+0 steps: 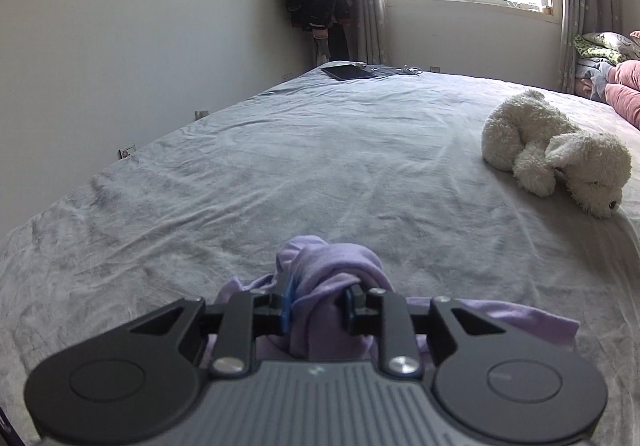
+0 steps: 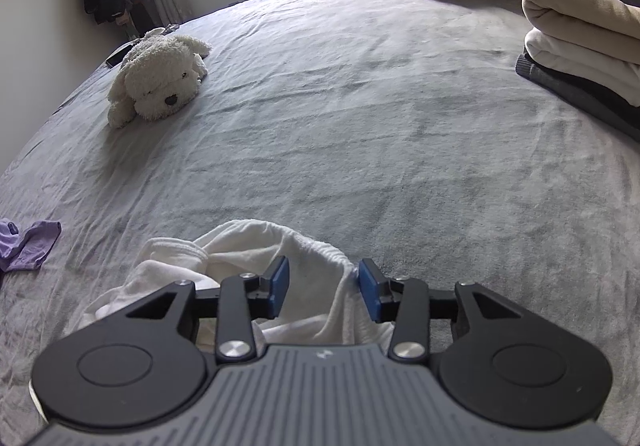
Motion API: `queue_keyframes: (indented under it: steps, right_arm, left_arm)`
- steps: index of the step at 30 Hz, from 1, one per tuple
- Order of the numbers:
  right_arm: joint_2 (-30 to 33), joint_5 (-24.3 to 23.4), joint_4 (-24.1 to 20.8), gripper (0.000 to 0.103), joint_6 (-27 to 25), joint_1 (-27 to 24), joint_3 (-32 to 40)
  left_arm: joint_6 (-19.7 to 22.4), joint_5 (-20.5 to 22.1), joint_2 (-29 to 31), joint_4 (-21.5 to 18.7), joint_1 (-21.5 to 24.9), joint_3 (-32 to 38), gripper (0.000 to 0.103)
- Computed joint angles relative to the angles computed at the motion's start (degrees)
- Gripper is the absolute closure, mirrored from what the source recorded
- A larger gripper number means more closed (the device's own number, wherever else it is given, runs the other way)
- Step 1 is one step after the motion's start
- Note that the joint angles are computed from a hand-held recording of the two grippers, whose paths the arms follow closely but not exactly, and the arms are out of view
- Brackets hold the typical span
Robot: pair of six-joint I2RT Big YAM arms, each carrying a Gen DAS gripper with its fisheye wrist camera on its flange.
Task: Fold clothes
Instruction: 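Drag the lavender garment away from the white garment and open the left gripper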
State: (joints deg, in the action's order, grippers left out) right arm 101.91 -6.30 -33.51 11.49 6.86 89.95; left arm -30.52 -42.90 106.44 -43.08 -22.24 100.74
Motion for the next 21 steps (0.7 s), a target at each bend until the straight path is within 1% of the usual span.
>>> queue_keyframes:
  steps: [2, 4, 6, 7, 9, 12, 17, 19, 21]
  right_arm:
    - [0.0, -0.2, -0.1, 0.054, -0.1, 0.1, 0.0]
    - [-0.1, -0.2, 0.0, 0.053, -0.3, 0.2, -0.1]
    - [-0.1, -0.3, -0.1, 0.051, -0.3, 0.1, -0.1]
    - [-0.1, -0.4, -0.1, 0.050, -0.2, 0.1, 0.0]
    - [-0.3, -0.4, -0.1, 0.048, -0.4, 0.1, -0.1]
    - [-0.7, -0.3, 0.1, 0.043, -0.4, -0.1, -0.5]
    - [-1.5, -0.4, 0.6, 0.043, -0.1, -0.6, -1.2]
    - [-1.8, -0.4, 0.6, 0.043, 0.0, -0.8, -1.5]
    - [-2.2, -0.5, 0.6, 0.043, 0.0, -1.0, -1.9]
  left_arm:
    - [-1.7, 1.7, -0.3, -0.4, -0.1, 0.0, 0.063]
    - [-3.1, 3.4, -0.7, -0.4, -0.3, -0.1, 0.058]
    - [-4.1, 5.0, -1.1, -0.2, -0.9, -0.3, 0.045]
    - [-4.2, 5.7, -1.2, 0.2, -1.4, -0.4, 0.043]
    - [-4.5, 7.0, -1.4, 0.6, -2.3, -0.6, 0.041]
    - [-4.8, 9.5, -1.4, 1.2, -4.0, -0.6, 0.040]
    - [-4.3, 15.1, -0.2, 1.6, -6.7, 0.9, 0.040]
    - [-4.2, 17.0, 0.2, 2.1, -7.7, 1.0, 0.038]
    - [-3.6, 19.1, 0.6, 4.1, -8.8, 0.2, 0.033]
